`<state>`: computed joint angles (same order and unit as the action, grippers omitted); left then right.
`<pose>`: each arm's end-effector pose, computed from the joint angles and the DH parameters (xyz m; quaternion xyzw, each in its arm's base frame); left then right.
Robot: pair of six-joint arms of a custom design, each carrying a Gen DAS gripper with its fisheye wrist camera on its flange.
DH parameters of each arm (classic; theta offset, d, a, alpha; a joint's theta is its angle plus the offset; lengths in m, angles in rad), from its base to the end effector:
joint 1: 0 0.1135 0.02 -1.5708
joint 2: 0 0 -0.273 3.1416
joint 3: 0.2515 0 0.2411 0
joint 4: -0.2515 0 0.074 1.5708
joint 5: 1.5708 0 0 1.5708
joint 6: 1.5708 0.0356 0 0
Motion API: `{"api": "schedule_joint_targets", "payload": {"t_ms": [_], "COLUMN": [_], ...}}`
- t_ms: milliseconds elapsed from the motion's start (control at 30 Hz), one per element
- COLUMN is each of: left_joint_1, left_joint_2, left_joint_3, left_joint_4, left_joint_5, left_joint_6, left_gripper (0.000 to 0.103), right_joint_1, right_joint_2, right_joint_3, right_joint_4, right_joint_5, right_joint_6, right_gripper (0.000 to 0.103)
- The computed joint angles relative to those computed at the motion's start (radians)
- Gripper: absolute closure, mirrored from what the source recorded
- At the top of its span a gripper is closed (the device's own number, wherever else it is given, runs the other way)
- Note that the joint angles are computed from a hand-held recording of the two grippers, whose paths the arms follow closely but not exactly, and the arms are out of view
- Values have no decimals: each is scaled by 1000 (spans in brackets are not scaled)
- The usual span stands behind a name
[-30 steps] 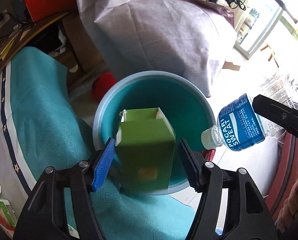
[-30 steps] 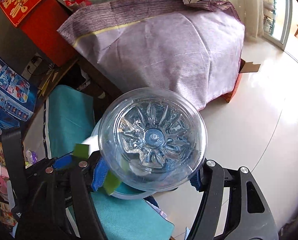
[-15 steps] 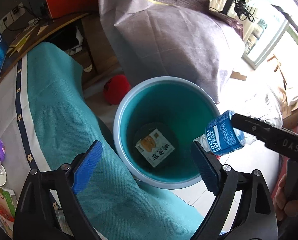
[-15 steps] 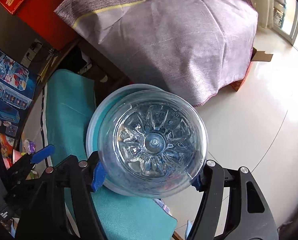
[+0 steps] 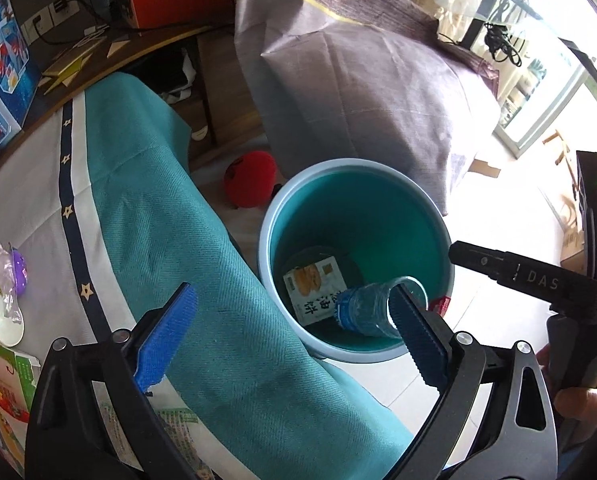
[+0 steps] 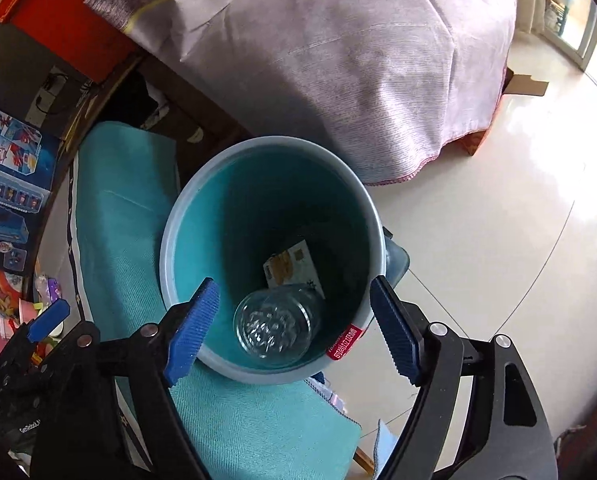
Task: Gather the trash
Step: 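Open the left tool over the bin while the right tool drops the bottle, then return both tools to the table toward the red can and napkin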
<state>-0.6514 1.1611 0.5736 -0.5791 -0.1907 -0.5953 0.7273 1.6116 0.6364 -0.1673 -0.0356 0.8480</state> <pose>0.1486 -0.1048 0.1842 0.0083 0.9753 -0.0409 0.2167 0.1914 0.1720 0.1269 0.0552 0.9755 0.1629 0.1376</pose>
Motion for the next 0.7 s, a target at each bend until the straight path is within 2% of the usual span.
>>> {"api": "schedule_joint_targets", "payload": {"t_ms": [433, 700], "left_joint_1": [66, 45], "left_joint_2": [-108, -264], "left_joint_3": [-45, -55], "left_joint_4": [-59, -190], "left_joint_5": [10, -13], "left_joint_6": [25, -19], "left_gripper": [7, 7], "right_joint_1": [51, 135], "right_joint_2": [49, 11], "right_joint_3": [73, 103], "right_joint_4": [-68, -153], "right_joint_5": [57, 94], "right_joint_6": [28, 85], "right_gripper": [24, 18]}}
